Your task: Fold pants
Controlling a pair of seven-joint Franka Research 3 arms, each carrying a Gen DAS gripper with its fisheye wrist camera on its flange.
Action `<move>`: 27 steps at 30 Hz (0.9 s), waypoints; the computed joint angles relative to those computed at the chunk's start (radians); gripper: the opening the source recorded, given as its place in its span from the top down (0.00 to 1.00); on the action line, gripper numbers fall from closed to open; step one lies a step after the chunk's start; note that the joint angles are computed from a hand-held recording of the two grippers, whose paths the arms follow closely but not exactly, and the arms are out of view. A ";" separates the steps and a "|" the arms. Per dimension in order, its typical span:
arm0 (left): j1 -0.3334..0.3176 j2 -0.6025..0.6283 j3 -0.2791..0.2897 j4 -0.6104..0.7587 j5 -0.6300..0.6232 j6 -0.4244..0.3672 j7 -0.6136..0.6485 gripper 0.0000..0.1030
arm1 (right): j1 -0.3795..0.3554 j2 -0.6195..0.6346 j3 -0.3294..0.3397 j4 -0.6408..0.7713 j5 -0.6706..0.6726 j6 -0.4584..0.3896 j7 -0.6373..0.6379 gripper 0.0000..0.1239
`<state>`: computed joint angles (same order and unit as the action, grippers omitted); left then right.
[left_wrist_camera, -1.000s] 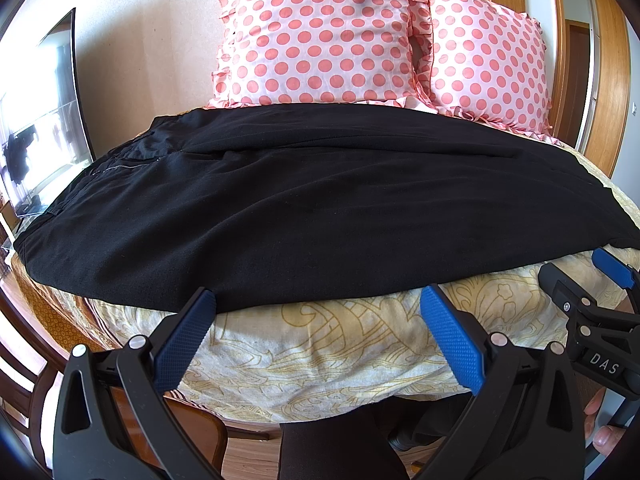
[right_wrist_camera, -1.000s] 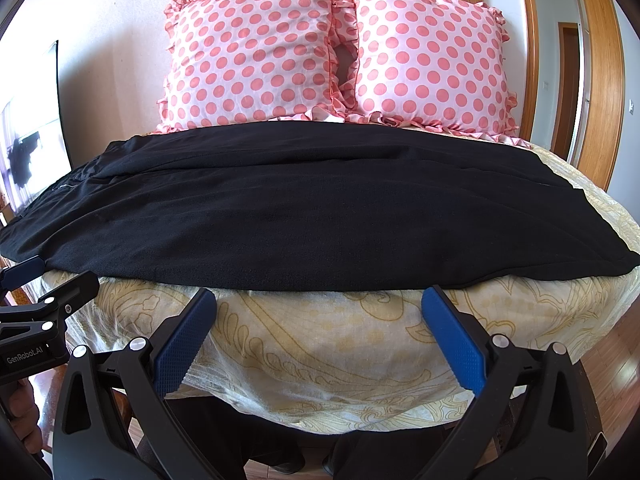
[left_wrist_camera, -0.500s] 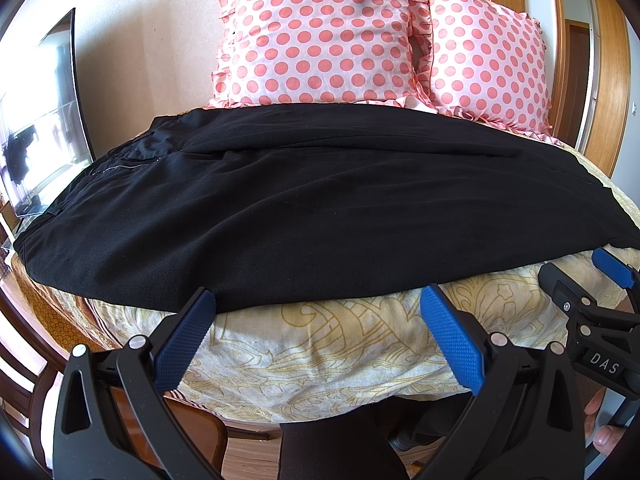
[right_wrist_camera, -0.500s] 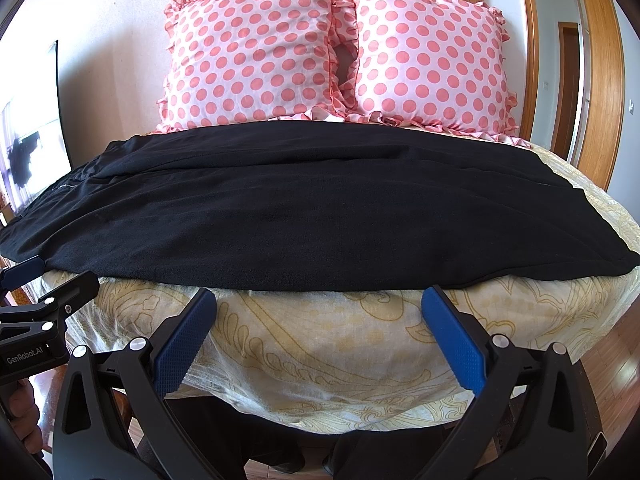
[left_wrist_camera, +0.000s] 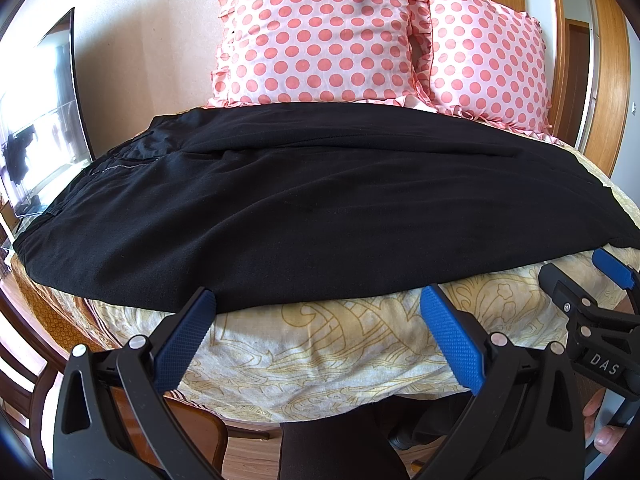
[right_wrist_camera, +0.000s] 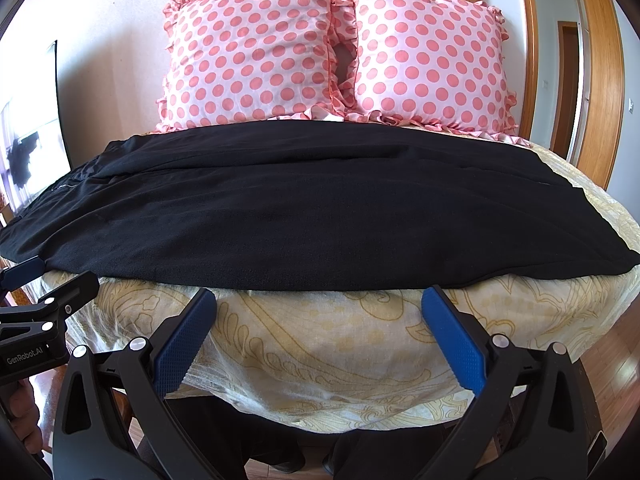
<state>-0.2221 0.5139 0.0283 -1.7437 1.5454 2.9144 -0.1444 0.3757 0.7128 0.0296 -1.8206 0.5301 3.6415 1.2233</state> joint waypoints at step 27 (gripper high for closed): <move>0.028 0.148 -0.032 0.400 -0.389 -0.182 0.473 0.02 | 0.347 0.231 -0.803 0.414 0.252 -0.517 0.168 0.18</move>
